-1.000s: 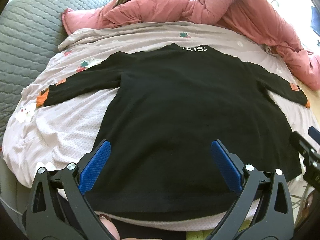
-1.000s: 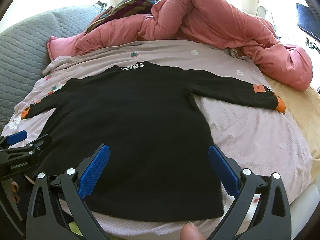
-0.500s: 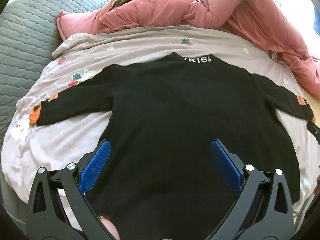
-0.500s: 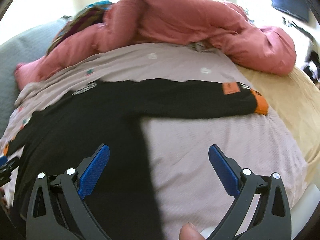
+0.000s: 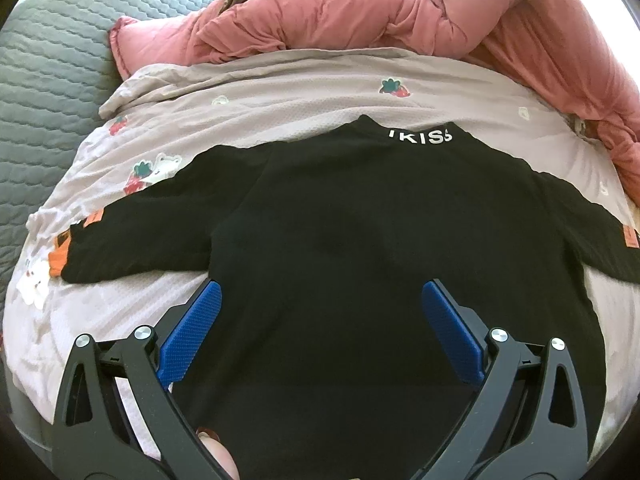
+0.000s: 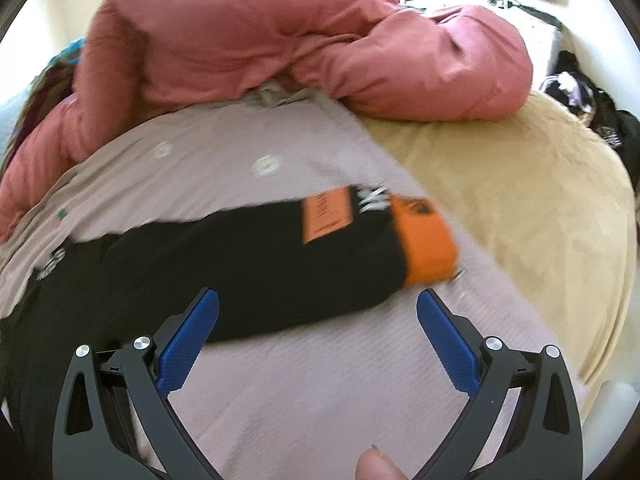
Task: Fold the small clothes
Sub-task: 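Grasp the orange cuff of a black sleeve with the right gripper, then carry the sleeve across the shirt body and open the right gripper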
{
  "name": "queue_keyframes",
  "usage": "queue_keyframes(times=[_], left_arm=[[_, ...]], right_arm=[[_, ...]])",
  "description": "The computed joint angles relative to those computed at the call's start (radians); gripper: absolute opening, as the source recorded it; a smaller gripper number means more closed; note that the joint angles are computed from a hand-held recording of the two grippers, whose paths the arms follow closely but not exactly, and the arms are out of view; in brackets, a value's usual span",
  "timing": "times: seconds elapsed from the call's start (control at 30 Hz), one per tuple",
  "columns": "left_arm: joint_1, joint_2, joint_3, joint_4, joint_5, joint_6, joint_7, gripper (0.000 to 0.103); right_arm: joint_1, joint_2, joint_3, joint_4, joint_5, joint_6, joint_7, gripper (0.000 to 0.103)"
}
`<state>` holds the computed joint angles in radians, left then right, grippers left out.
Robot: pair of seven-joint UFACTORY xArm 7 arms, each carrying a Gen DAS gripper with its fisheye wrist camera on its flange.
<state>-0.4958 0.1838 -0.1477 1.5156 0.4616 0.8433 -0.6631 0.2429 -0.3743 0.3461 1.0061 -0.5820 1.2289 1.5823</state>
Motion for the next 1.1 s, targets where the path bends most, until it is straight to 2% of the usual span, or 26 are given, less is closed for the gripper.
queue_keyframes(times=[0.23,0.43,0.47,0.5,0.53,0.57,0.63,0.67,0.77,0.83,0.93,1.1], left_arm=[[-0.030,0.123,0.014,0.155,-0.012,0.030,0.038,0.094],[-0.065,0.249,0.035,0.325,-0.068,0.039,0.103,0.094],[-0.075,0.272,0.043,0.358,-0.069,0.046,0.110,0.094],[-0.085,0.301,0.053,0.398,-0.068,0.049,0.114,0.094],[-0.092,0.324,0.061,0.432,-0.073,0.055,0.118,0.094],[-0.097,0.342,0.068,0.456,-0.080,0.056,0.121,0.094],[-0.108,0.380,0.083,0.505,-0.092,0.062,0.115,0.094],[-0.112,0.392,0.088,0.517,-0.100,0.060,0.111,0.094],[-0.110,0.401,0.090,0.505,-0.134,0.031,0.101,0.094],[-0.108,0.382,0.095,0.456,-0.140,-0.007,0.086,0.094],[-0.108,0.356,0.108,0.395,-0.121,-0.051,0.061,0.094],[-0.093,0.323,0.114,0.336,-0.094,-0.083,0.048,0.094]], right_arm=[[-0.051,-0.069,-0.056,-0.081,0.033,-0.008,-0.063,0.099],[-0.101,-0.125,-0.107,-0.173,0.090,-0.116,-0.101,0.097],[-0.111,-0.124,-0.107,-0.175,0.100,-0.115,-0.111,0.094],[-0.120,-0.118,-0.108,-0.174,0.107,-0.110,-0.126,0.079],[-0.124,-0.116,-0.114,-0.180,0.113,-0.125,-0.143,0.071],[-0.129,-0.115,-0.120,-0.188,0.118,-0.148,-0.159,0.071],[-0.134,-0.117,-0.146,-0.221,0.150,-0.220,-0.193,0.058],[-0.139,-0.118,-0.158,-0.239,0.167,-0.261,-0.206,0.056],[-0.160,-0.128,-0.149,-0.271,0.177,-0.328,-0.221,0.040],[-0.169,-0.157,-0.129,-0.289,0.166,-0.373,-0.222,0.020],[-0.186,-0.175,-0.085,-0.274,0.146,-0.361,-0.217,0.016],[-0.195,-0.155,-0.004,-0.215,0.085,-0.402,-0.172,0.015]])
